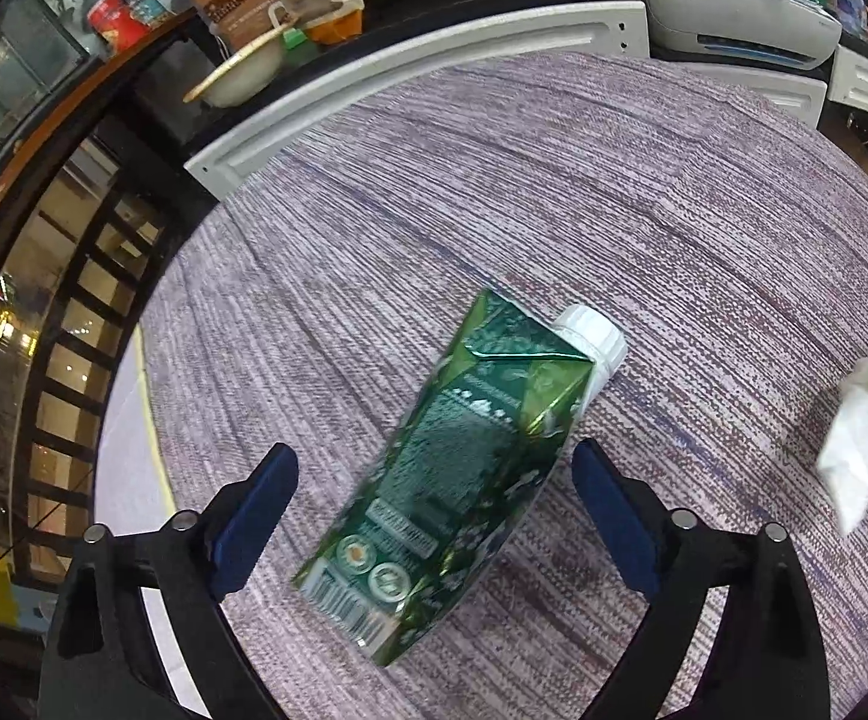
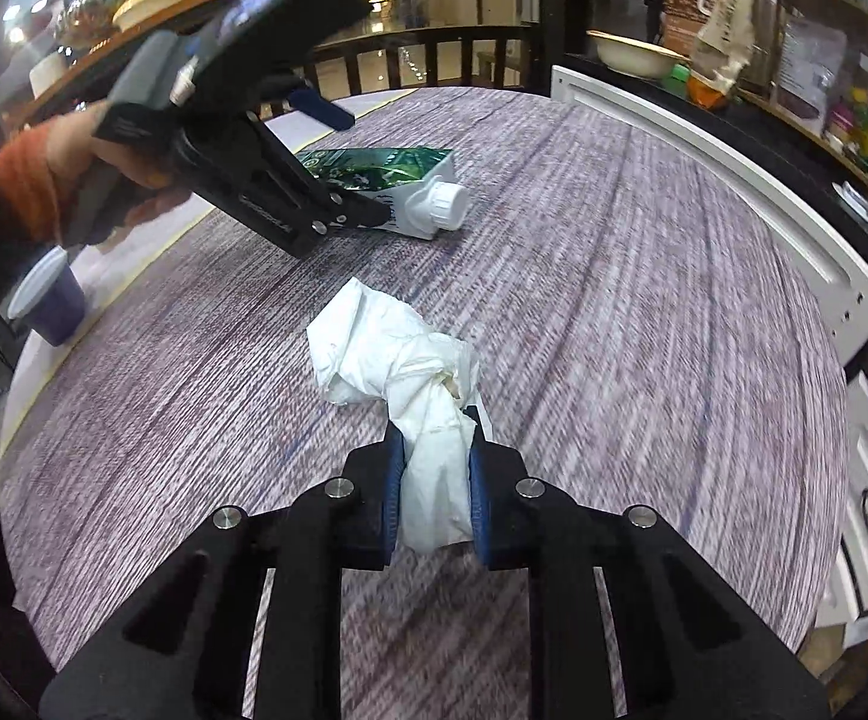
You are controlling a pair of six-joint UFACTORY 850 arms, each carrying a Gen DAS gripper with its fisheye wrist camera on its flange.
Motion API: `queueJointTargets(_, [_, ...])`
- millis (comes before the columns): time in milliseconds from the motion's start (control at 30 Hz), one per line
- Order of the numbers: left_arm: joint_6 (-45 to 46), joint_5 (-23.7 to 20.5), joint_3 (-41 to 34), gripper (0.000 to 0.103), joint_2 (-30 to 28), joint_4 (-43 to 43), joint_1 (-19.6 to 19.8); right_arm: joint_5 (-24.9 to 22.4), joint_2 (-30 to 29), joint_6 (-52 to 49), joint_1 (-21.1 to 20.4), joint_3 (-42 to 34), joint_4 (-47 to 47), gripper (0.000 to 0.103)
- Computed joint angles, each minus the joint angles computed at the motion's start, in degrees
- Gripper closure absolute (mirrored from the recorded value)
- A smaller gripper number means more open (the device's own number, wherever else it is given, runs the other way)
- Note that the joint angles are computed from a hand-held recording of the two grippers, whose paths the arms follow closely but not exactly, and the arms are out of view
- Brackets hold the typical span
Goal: Collect trash
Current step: 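Grasp the white tissue with the right tool while the left grasps the green juice carton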
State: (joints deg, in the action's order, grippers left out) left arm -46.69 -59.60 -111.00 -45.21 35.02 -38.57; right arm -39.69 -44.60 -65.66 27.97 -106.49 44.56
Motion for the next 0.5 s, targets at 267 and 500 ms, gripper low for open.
queueJointTargets(267, [0.59, -4.02, -4.51, 0.04, -3.15, -2.79, -0.29, -1.3, 3.03, -2.08, -2.45, 4.4, 6.34, 0.084])
queueJointTargets(500, [-6.85, -5.01, -5.57, 0.05, -3.84, -1.61, -1.67, -0.34, 5.93, -3.49, -4.35, 9.27, 11.62, 0.084])
